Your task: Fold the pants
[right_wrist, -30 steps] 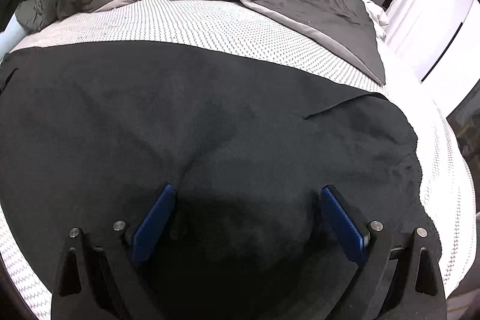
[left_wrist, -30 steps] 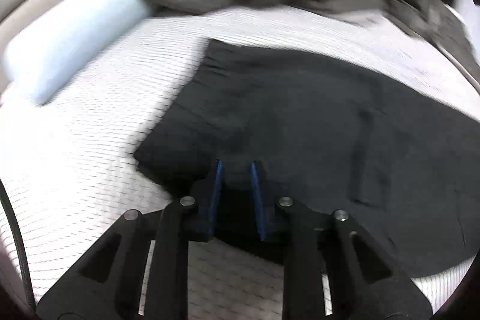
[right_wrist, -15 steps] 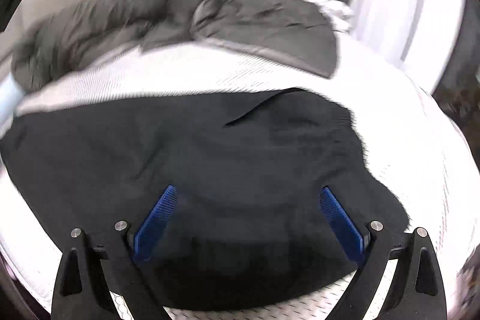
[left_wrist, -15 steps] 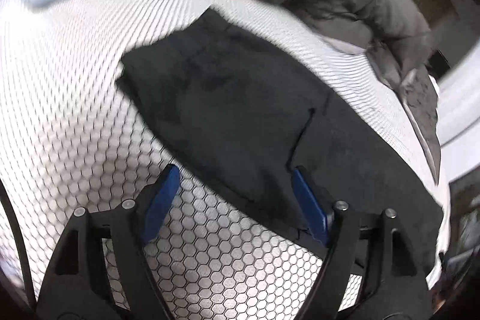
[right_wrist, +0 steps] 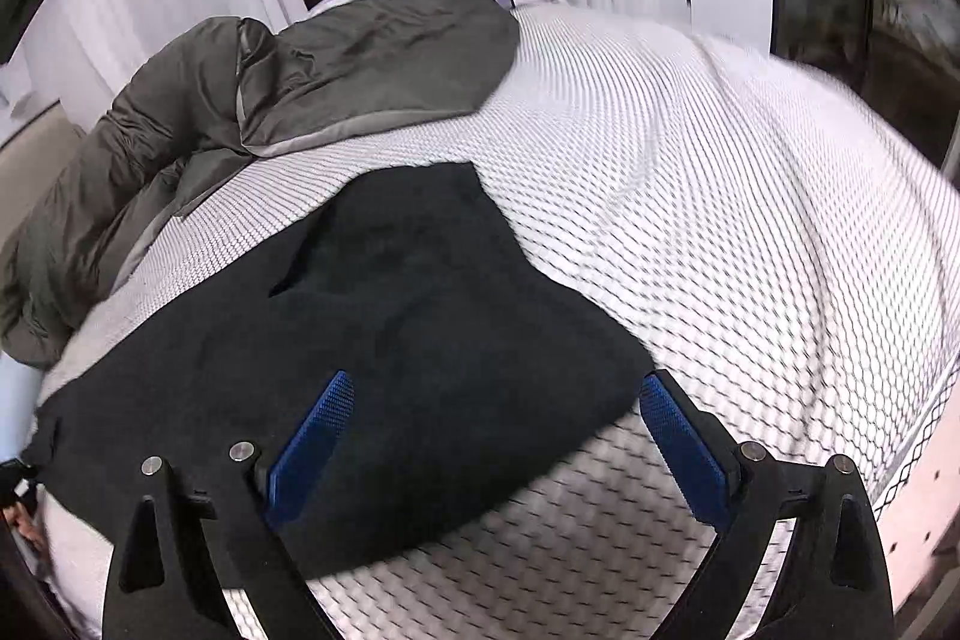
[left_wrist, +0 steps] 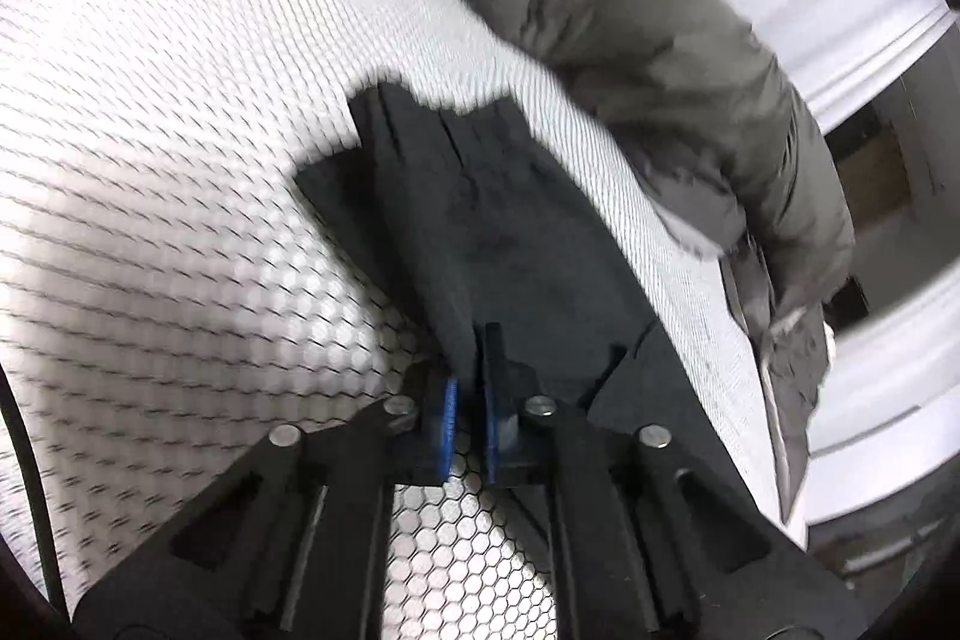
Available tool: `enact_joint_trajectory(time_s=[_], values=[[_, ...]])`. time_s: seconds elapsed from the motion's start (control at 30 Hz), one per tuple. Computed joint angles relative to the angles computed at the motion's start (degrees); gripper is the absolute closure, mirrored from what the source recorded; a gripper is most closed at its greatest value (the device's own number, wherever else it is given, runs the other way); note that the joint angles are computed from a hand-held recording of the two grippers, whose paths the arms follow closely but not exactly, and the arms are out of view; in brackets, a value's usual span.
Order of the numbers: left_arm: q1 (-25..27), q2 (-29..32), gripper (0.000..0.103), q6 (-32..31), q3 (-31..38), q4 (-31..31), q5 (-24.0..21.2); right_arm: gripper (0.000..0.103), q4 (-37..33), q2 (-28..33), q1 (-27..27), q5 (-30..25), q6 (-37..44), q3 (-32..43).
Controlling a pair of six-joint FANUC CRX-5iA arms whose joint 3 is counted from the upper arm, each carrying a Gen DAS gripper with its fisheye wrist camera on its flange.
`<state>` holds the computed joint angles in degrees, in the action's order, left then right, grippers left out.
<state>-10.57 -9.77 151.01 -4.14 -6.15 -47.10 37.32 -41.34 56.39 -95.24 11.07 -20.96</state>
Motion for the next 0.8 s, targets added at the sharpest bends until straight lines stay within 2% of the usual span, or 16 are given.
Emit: enact_joint_trajectory(time_s=[0.07,0.13,0.2,0.27,0.3,0.37,0.47,0.53,0.6,0.73,0.8], values=[[-1.8,0.0,0.1,1.3,1.8,-3.2,-2.3,0.005,-3.5,-2.4,-3.2,2.3,0.6,0.0],[-3.8,-0.5,0.1,3.7,2.5,-5.6,-4.0,0.005,-10.5,-3.3,-10.5,6.9,3.5,0.7],[-2.9,0.2,0.1,2.2,3.4,-4.6,-4.8,0.005,-18.7,-3.1,-18.6,12.1,8.9,1.4],[-1.6,-1.8,0.101,0.7,1.5,-3.1,-4.9,0.008,-20.6,-2.1,-21.5,14.6,10.7,0.8],[-1.3,-1.6,0.101,0.1,1.5,-2.8,-5.1,0.015,-19.1,-2.1,-21.4,16.5,9.3,-0.3],[-0.8,-0.5,0.101,-0.5,2.4,-3.1,-5.8,0.067,-18.2,-1.4,-22.6,20.6,7.7,-1.4],[-1.1,-0.6,0.102,-0.8,2.1,-3.6,-6.4,0.082,-14.8,0.6,-23.3,23.7,8.4,-1.9],[-0.5,-1.3,0.102,-1.9,1.0,-2.2,-5.9,0.083,-11.0,1.4,-22.1,24.9,9.4,-1.7],[0.4,-2.4,0.102,-3.6,-0.7,-0.3,-5.3,0.083,-11.5,2.1,-23.7,25.8,11.4,-0.7],[0.7,-2.7,0.101,-7.0,-1.1,1.1,-7.0,0.08,-22.7,5.1,-31.7,23.2,16.2,1.9],[0.6,-2.9,0.097,-7.7,-0.8,1.0,-7.4,0.077,-26.0,3.8,-34.7,24.4,16.2,2.1]])
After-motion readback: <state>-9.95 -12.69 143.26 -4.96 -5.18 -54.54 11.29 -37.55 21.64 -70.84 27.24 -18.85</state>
